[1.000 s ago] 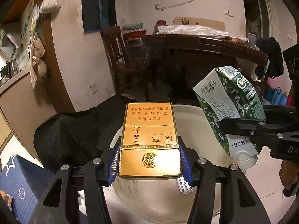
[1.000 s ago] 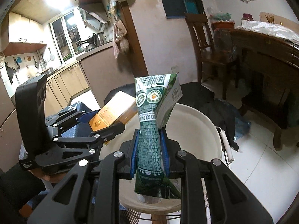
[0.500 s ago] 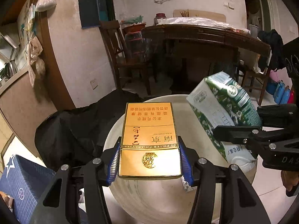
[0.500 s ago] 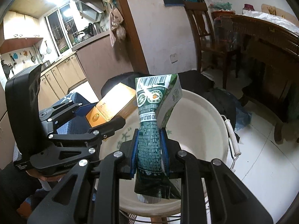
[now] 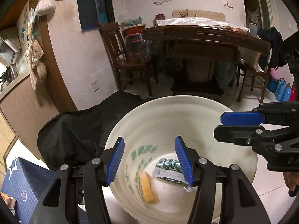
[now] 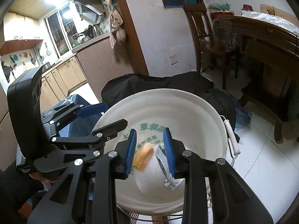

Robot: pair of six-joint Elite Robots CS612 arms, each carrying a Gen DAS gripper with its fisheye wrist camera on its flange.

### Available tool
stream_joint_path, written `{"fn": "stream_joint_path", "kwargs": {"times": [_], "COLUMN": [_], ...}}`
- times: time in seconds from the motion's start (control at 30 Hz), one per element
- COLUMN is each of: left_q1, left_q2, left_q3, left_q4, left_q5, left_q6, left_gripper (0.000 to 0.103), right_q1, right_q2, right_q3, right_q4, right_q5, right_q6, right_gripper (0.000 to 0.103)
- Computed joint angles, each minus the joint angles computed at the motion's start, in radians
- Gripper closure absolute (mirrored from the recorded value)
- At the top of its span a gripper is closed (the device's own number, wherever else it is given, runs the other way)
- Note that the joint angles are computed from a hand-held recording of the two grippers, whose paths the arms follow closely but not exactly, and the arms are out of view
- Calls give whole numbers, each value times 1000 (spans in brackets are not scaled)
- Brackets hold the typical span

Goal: Collect trash
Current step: 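Open both tools to drop the tube and gold box into the bucket, then move both open tools back over the table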

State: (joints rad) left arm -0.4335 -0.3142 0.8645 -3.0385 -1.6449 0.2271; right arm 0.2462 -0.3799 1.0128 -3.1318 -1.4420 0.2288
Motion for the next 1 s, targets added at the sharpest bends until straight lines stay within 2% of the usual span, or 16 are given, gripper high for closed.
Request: {"fn": "stream_joint_path", "kwargs": {"times": [0.37,0.67,0.73,0.77,0.87,1.0], "left_q1": [0,5,7,8,13,25], "left_q2": [-10,-34,-44,-50,-65,-87], "left_q3": [23,76,97,110,140,183], "left_q4": [-30,-73,-92,-104,-133,-173], "left_q5": [22,60,80,93,105,125], "left_q6": [-6,-25,-24,-23,-29,-51], "left_gripper": [45,45,45,45,45,45], "right_q1": [-4,10,16,19,32,46], "right_q2": [-4,-4,-3,-2,4,15], "right_q3": [12,1,-3,-4,-20,-48], "right_q4": [-21,-28,-35,-41,-40,-32], "right_q5": [11,8,-8,-14,-43,-47], "right_q6": [7,-23,-27,-30,-57,-84], "right_gripper": [75,74,63,61,60,58]}}
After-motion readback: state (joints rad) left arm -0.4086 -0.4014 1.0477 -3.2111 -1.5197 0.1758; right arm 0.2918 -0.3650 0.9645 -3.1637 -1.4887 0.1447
